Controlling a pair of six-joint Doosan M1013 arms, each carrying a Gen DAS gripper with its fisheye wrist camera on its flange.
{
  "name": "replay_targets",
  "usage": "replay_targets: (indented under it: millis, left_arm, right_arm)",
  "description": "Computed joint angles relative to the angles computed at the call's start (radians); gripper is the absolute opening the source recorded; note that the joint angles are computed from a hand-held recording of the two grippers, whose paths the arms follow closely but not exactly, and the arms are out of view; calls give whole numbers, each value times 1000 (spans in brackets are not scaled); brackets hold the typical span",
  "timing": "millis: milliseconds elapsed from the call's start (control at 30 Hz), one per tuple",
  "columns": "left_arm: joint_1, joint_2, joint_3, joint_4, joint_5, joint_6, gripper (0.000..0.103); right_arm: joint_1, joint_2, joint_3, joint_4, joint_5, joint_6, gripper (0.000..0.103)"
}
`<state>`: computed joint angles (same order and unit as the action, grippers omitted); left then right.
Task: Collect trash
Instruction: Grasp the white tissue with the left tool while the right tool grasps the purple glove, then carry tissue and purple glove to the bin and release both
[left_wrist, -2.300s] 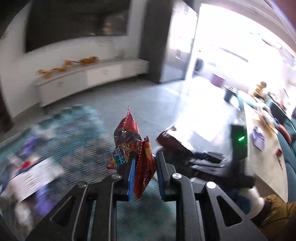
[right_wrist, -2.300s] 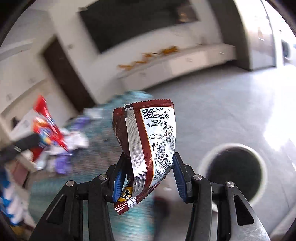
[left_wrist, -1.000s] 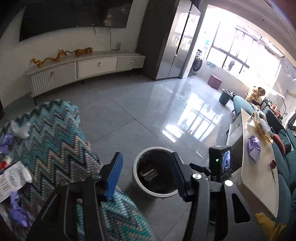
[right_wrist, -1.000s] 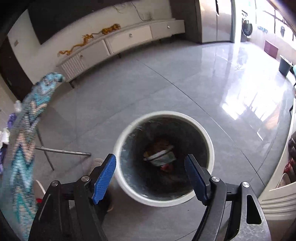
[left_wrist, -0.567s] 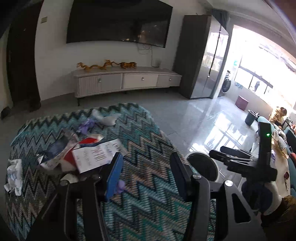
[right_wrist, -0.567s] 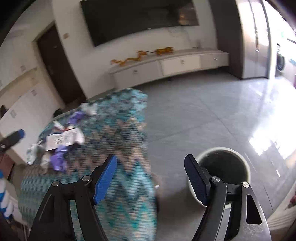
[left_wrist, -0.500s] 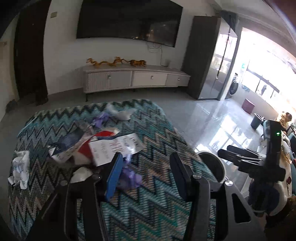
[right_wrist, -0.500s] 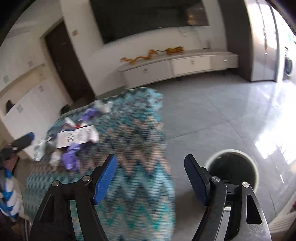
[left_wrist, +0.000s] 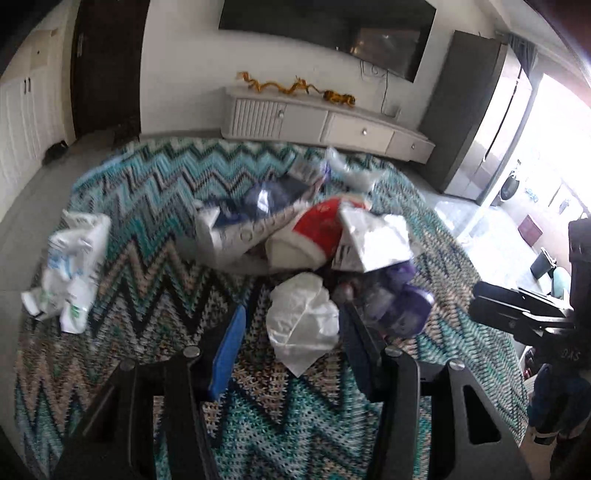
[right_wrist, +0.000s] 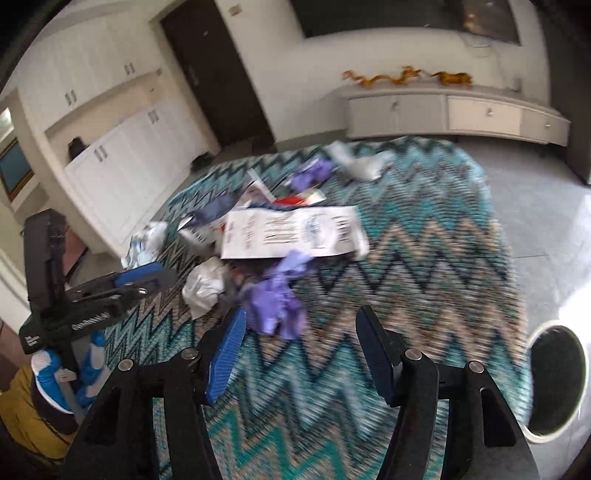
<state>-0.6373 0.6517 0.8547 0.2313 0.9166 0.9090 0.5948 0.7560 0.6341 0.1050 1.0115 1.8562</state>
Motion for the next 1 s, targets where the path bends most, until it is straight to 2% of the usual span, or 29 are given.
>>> replay_targets:
  millis: [233,333,367,433,467,567,733,1000]
  left_arm:
    - [13,40,-32,-78,24,44,51]
    - [12,47,-37,-82,27,53,48]
    - [10,47,-37,-83,26,61,41]
    - [8,44,-30,-87,24,71,33]
    - [7,42,-28,-87,23,73,24]
    - [3,36,-19,-91,14,73,12]
    - [-21,-3,24,-12,-9,27,10]
    - [-83,-87,108,194,-50,-92,10]
  right_arm:
    - [6,128,-192,60,108,-24,59]
    - [-1,155,-228,94,125,-14,49]
    - [-3,163,-238,104,129,-13,41]
    - [-9,151,-206,136,105,-21,36]
    - [-10,142,-188,142,92,-27,32]
    - [-9,123,-153,150,70,-43,29]
    - [-8,45,-25,161,9,-76,26]
    - [6,-91,174,150,-123,-93,26]
